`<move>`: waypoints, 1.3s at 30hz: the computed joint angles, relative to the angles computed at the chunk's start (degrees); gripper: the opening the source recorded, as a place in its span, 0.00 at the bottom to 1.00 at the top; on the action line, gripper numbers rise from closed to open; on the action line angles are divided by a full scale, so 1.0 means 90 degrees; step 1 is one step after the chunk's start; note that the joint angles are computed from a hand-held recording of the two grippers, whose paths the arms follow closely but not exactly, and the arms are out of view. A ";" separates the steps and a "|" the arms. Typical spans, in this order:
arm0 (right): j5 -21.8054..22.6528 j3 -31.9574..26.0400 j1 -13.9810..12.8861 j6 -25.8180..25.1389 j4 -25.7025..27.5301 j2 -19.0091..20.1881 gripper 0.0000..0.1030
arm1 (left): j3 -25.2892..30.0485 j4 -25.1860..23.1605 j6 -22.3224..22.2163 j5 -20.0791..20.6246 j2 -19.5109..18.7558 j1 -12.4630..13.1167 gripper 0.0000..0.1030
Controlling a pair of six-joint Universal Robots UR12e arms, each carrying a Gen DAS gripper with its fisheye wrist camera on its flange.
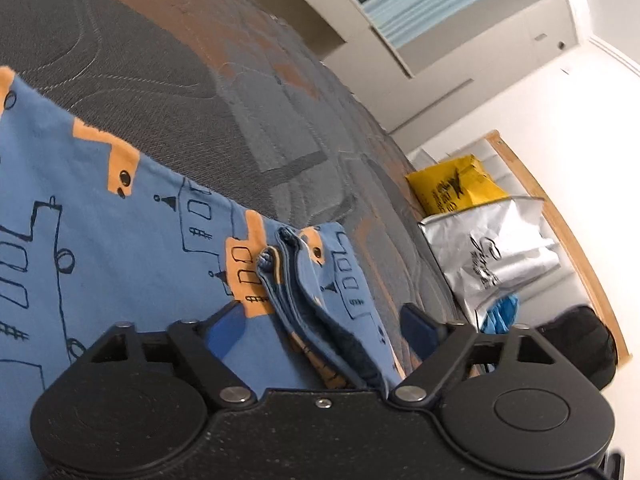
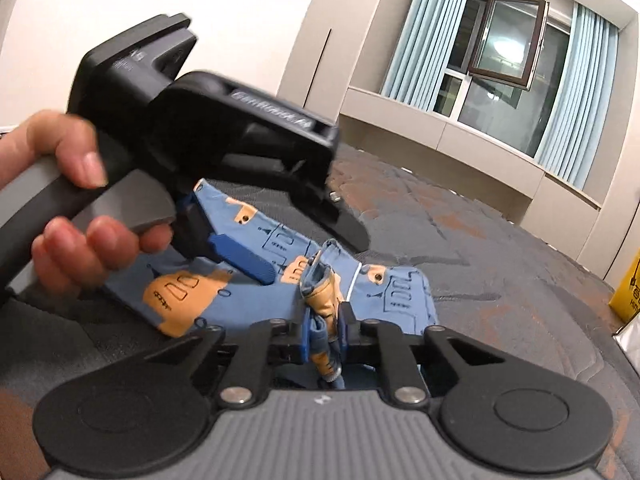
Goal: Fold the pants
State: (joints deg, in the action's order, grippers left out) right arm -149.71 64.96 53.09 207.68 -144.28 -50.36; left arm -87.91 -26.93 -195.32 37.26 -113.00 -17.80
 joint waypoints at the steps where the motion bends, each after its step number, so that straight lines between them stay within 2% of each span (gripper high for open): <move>1: -0.0026 -0.0024 0.0011 0.0003 0.0059 0.0012 0.15 | 0.0020 0.0016 -0.0106 0.0133 -0.0009 -0.0025 0.64; 2: -0.0053 -0.0041 0.0019 -0.0036 0.0067 0.0026 0.15 | 0.0030 0.0021 -0.0154 0.0248 -0.0010 -0.0048 0.58; 4: -0.0068 -0.0046 0.0027 -0.0042 0.0067 0.0029 0.15 | 0.0048 -0.0004 -0.0218 0.0456 -0.0008 -0.0086 0.38; 10: -0.0002 -0.0058 0.0023 0.0016 0.0271 0.0009 0.16 | 0.0016 0.0106 -0.0290 0.0706 -0.0003 -0.0136 0.15; 19: -0.0314 -0.0286 0.0064 -0.0115 0.0612 0.0155 0.15 | -0.0078 0.0447 -0.0246 0.0813 0.0058 -0.0153 0.10; 25: -0.0353 -0.0433 0.0085 0.0068 0.0660 0.0201 0.15 | -0.0162 0.0563 -0.0192 0.0741 0.0155 -0.0065 0.10; 30: -0.0108 -0.0670 0.0096 -0.0148 0.0345 0.0331 0.15 | -0.0326 0.0574 0.0129 0.0756 0.0313 0.0117 0.10; 39: 0.0741 -0.1680 0.0095 -0.1193 -0.0405 0.0956 0.15 | -0.0589 0.0467 0.0801 0.0943 0.0670 0.0619 0.09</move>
State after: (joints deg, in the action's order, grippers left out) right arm -143.05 49.84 53.94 196.94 -147.93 -41.76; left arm -93.21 -22.73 -188.11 45.75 -106.97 -12.23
